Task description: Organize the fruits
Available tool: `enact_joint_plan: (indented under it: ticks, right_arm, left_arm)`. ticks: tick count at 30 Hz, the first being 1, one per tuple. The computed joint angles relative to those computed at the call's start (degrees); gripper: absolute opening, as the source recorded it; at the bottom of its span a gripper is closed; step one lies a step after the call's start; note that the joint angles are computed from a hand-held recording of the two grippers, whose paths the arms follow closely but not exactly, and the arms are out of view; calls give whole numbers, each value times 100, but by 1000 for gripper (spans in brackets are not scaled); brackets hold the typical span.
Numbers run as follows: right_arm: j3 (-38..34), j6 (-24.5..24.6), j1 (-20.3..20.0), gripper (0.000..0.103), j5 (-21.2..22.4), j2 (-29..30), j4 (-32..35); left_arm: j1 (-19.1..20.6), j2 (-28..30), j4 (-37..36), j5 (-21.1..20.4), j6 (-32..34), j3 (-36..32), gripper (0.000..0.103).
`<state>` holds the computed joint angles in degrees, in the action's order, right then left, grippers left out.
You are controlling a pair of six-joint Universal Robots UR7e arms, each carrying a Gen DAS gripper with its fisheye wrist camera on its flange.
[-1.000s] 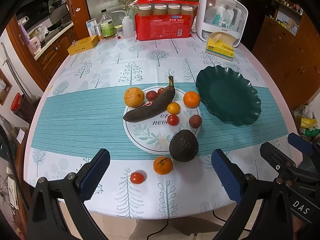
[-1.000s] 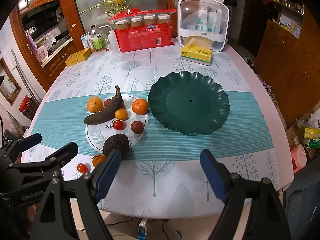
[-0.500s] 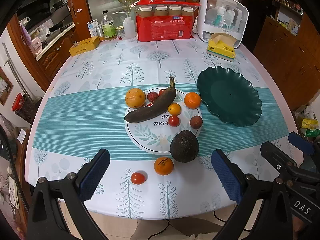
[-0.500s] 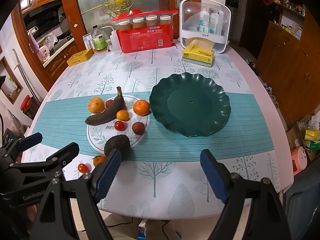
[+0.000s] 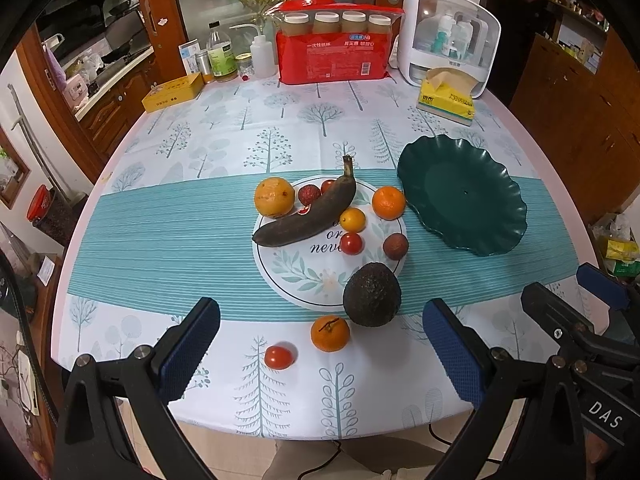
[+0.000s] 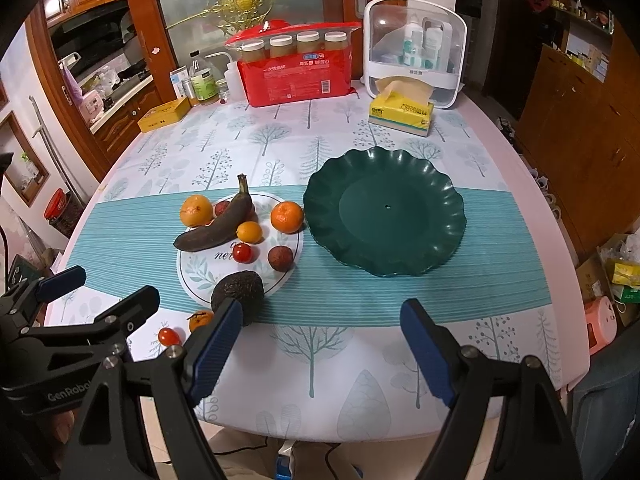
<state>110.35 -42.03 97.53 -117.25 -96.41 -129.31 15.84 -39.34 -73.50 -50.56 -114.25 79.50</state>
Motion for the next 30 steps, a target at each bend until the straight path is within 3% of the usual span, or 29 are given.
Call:
enact_joint_plan:
  ticks: [20,30]
  right_arm:
    - [-26,-147,58,82,212,26,124]
    - [40,-176,59,82,226,113,293]
  left_arm:
    - [-87,154,585,-117,-563,-311,101]
    - [-96,-55,544,-349,-771,57,101]
